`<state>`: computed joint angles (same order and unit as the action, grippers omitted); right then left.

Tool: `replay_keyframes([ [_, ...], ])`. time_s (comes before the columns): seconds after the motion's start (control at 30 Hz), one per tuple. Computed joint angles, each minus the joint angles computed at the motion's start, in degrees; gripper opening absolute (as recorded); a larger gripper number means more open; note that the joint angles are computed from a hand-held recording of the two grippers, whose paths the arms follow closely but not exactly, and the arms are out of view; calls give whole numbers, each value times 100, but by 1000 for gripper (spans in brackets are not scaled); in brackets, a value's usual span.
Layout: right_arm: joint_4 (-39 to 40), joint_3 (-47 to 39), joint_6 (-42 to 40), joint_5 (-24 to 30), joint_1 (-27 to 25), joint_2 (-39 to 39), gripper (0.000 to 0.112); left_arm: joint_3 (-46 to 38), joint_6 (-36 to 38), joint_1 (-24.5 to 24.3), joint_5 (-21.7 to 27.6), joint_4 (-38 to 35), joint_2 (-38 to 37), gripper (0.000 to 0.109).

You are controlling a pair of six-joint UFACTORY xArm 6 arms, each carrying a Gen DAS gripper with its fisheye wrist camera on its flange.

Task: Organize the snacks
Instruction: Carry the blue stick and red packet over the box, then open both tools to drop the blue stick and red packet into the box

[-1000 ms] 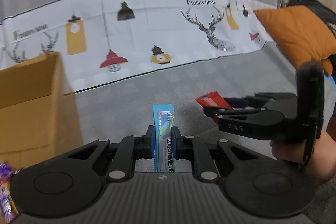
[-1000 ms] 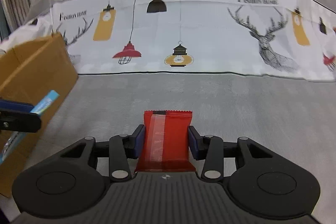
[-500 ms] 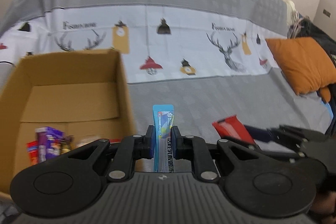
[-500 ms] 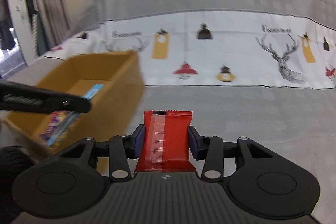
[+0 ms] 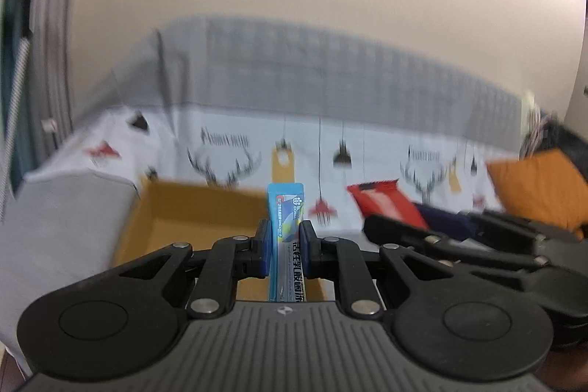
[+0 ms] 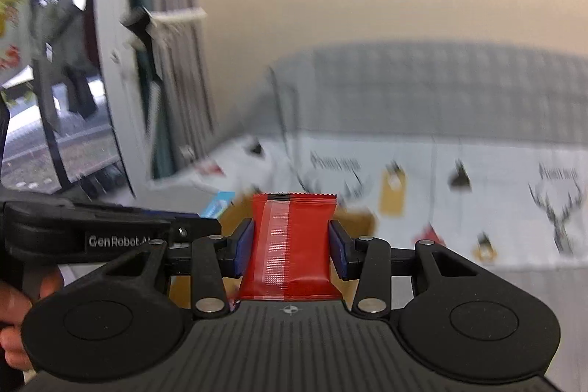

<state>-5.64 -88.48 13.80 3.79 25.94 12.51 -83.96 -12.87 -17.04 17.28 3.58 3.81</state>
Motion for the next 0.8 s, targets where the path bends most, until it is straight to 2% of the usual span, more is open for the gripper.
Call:
replay_keyframes([
  [0.17, -126, -355, -102, -85, 206, 100, 45, 181, -734, 156, -293, 817, -438, 18],
  [0.23, 99, -415, -377, -49, 263, 160, 45, 242, -1076, 216, -356, 1350, -474, 18],
  [0.3, 693, -490, -810, 24, 316, 264, 45, 295, -1179, 261, -350, 1522, -433, 18],
  [0.4, 472, -616, -464, 166, 290, 502, 45, 347, -1021, 326, -250, 1236, -280, 18],
  [0.6, 773, -693, -573, 471, 271, 948, 45, 476, -761, 493, -261, 736, 148, 18],
  [0.7, 805, -785, -483, 648, 230, 1194, 45, 461, -472, 544, -210, 181, 390, 18],
  [0.77, 806, -862, -451, 772, 204, 1332, 45, 306, 50, 545, -111, -651, 611, 18],
  [0.8, 846, -947, -480, 858, 191, 1418, 45, 212, 130, 555, -75, -755, 735, 18],
])
